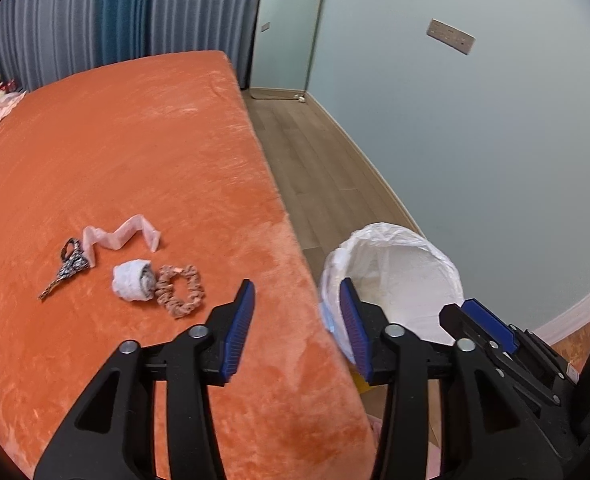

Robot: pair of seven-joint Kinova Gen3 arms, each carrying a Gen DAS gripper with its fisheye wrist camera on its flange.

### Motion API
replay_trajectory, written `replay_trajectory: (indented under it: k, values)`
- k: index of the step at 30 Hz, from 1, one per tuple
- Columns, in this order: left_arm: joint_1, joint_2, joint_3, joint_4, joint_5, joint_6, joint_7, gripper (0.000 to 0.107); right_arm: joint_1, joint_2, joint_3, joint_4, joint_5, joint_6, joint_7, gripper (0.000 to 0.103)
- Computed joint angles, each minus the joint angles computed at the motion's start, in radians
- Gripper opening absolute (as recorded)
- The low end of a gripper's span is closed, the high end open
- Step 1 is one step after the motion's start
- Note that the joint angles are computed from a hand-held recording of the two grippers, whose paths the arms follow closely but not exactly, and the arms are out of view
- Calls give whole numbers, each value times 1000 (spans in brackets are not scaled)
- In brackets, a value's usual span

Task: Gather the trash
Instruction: 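Move both open tools back over the rolled sock and hair ties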

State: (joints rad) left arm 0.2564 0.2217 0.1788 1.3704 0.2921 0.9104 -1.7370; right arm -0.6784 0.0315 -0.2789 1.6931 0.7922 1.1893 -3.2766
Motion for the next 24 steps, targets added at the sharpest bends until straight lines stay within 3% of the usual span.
replay_trajectory:
  k: [5, 9, 20, 24]
  values:
    - [-47, 10, -22, 20, 16, 2, -10, 50, -11, 59, 17, -45, -9, -32, 28, 29]
    - [-76, 17, -39, 39, 1, -12, -13, 56, -24, 106, 48, -71, -18, -69, 53, 39]
    - [-141, 113, -78, 25, -74, -25, 30, 73, -41, 255, 140, -166, -115, -193, 186, 39]
    - [-154, 171, -82, -11, -98, -15, 42, 74, -35, 317, 173, -203, -169, -244, 251, 40]
